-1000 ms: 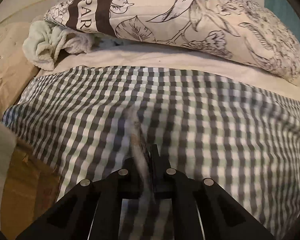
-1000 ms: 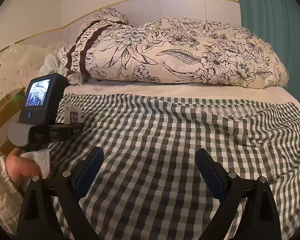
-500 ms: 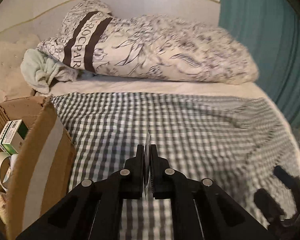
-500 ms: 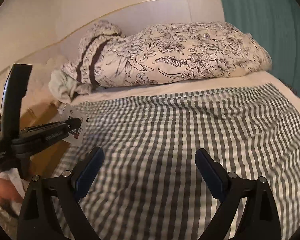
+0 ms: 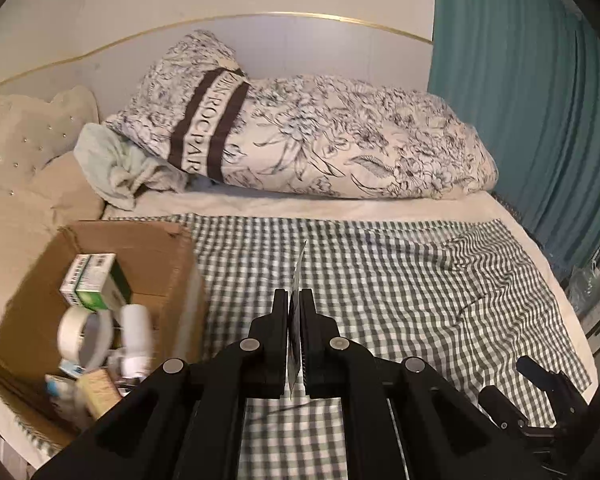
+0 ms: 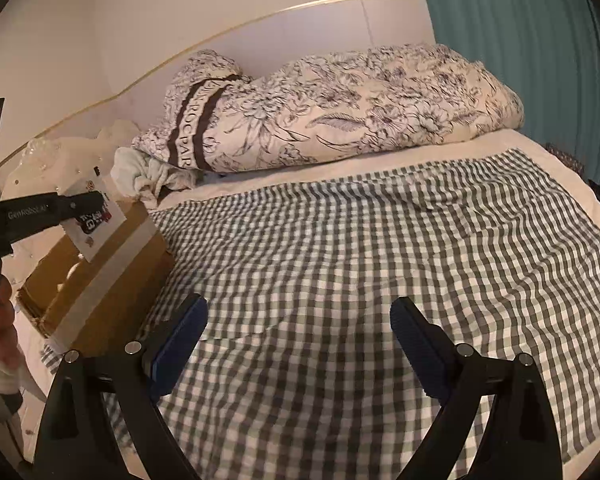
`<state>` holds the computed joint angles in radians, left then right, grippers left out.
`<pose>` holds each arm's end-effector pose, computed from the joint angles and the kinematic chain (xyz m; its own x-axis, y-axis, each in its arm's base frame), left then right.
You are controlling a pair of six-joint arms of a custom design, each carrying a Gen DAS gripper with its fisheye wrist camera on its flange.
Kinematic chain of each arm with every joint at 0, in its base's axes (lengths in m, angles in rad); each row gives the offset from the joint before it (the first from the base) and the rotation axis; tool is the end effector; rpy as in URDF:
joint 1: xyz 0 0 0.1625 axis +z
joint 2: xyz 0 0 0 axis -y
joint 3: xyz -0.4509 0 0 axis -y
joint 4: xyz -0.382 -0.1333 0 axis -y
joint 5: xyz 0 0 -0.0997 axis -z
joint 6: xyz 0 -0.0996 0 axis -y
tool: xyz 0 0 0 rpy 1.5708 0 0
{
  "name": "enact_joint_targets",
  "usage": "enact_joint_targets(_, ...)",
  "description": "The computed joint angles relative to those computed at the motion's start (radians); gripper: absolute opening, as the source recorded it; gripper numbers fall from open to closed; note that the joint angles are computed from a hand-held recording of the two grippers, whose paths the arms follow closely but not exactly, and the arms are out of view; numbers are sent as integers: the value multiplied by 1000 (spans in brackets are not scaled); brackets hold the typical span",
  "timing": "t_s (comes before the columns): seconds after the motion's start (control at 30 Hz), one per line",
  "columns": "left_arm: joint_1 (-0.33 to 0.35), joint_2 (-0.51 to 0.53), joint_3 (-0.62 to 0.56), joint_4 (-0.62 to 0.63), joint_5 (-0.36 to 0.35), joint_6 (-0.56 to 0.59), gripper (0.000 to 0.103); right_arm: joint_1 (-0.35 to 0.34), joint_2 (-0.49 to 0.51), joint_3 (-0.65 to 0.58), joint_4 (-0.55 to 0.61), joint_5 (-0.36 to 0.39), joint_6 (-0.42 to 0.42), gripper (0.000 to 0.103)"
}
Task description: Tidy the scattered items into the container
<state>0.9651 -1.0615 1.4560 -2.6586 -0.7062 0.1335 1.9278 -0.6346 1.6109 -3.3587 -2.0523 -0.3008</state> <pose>-0.2212 -0.6867 0.4234 -0.7448 0.0542 -0.6650 0.5419 0.6307 -0.5555 0.3297 -0.6345 0.1249 -0.8340 -0.1863 0.5194 -0.5106 0.6175 -0.5984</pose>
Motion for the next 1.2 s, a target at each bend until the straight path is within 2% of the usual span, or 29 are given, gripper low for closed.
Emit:
enact_joint_targets(0.1,8,-32,9,11,26,-7,6,24,17,-20,14,-7,1,93)
enact_joint_targets(0.2,23,-56,-8,92,79,-62,6,56,50,-58,41,-19,-6,93)
enact_joint_targets(0.33,46,-88,-9,126,114,-75,6,96,104,-123,70,-32,-39,93)
enact_joint_targets(0.57,107,-109,-12,135,83,-73,6,133,184,-216,136,-31,-31,93)
enact_joint_targets(0.7,131,-96,-15,113,88,-50,8,149,226,-260,172,-64,-54,93)
enact_joint_targets(0.77,137,-90,-15,95,89,-33,17,154,238,-275,183,-70,-55,93)
enact_joint_targets(0.8,139,-87,-13,84,96,-24,43,155,240,-278,186,-72,-52,93)
enact_joint_targets(0.83,140,-84,-8,60,108,-10,82,158,245,-287,187,-78,-50,93)
enact_joint_targets(0.87,138,-82,5,1,124,19,93,160,250,-296,186,-82,-51,93)
enact_joint_targets(0.9,135,-80,22,-73,135,60,99,164,254,-306,188,-90,-49,93)
enact_joint_targets(0.97,130,-80,41,-168,143,123,100,171,264,-330,202,-112,-40,98)
enact_joint_targets(1.07,124,-86,45,-160,165,111,103,184,284,-359,191,-162,-42,102)
enact_joint_targets(1.13,125,-100,60,-143,144,85,103,190,302,-385,196,-211,-33,103)
enact_joint_targets(1.2,125,-112,74,-116,133,58,103,188,306,-394,221,-222,-9,103)
